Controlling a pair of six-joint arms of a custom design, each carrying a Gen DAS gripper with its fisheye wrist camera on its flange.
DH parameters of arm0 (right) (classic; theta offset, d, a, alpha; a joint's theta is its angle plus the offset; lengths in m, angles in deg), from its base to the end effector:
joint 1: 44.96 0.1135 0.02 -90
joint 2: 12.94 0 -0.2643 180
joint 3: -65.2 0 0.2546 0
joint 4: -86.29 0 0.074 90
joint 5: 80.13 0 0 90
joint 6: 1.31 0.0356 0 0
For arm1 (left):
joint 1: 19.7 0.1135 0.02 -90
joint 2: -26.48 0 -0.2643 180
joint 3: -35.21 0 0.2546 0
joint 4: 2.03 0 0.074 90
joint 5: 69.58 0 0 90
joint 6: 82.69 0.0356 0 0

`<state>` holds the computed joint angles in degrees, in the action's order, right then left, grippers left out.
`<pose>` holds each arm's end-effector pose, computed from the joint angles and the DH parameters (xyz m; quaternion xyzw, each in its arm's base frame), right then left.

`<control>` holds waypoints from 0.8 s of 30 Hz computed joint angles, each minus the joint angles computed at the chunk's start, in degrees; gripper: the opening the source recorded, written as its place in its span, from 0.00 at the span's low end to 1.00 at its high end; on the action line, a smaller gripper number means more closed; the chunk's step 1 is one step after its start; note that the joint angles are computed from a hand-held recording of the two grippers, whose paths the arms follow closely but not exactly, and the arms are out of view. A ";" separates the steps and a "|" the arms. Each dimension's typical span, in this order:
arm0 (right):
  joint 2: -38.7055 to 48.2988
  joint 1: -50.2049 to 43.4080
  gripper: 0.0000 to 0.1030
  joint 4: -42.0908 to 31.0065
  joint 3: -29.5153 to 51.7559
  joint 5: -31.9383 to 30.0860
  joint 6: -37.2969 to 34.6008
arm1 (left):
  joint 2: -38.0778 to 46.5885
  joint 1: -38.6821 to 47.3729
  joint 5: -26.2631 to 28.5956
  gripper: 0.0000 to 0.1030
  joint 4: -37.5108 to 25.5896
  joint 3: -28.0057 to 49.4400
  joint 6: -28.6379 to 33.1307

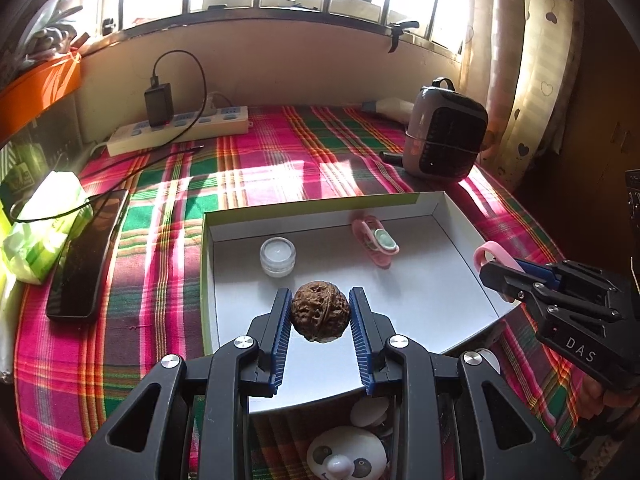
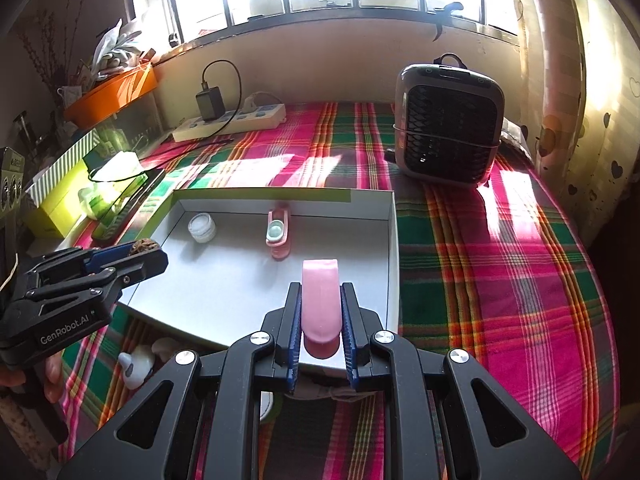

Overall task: Organize objects
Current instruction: 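Carry walnut in left tool and pink oblong piece in right tool into box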

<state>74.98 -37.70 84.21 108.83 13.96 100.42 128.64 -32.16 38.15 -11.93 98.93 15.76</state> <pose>0.2664 0.0314 0.1206 0.0494 0.9266 0.0286 0.3718 0.3363 -0.0854 0.1330 0.2215 0.8982 -0.1562 0.3461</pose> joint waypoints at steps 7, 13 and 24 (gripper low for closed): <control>4.78 -1.84 0.18 -0.15 3.96 -2.08 -1.11 | 4.39 -2.10 -0.86 0.26 -1.31 4.70 -0.94; 8.23 -2.83 0.18 -0.50 6.72 -2.80 -2.15 | 7.39 -3.03 -1.36 0.26 -2.81 8.15 -1.32; 15.13 -4.30 0.18 -2.39 13.36 -3.97 -3.75 | 12.54 -4.62 -2.27 0.26 -6.59 15.06 -1.61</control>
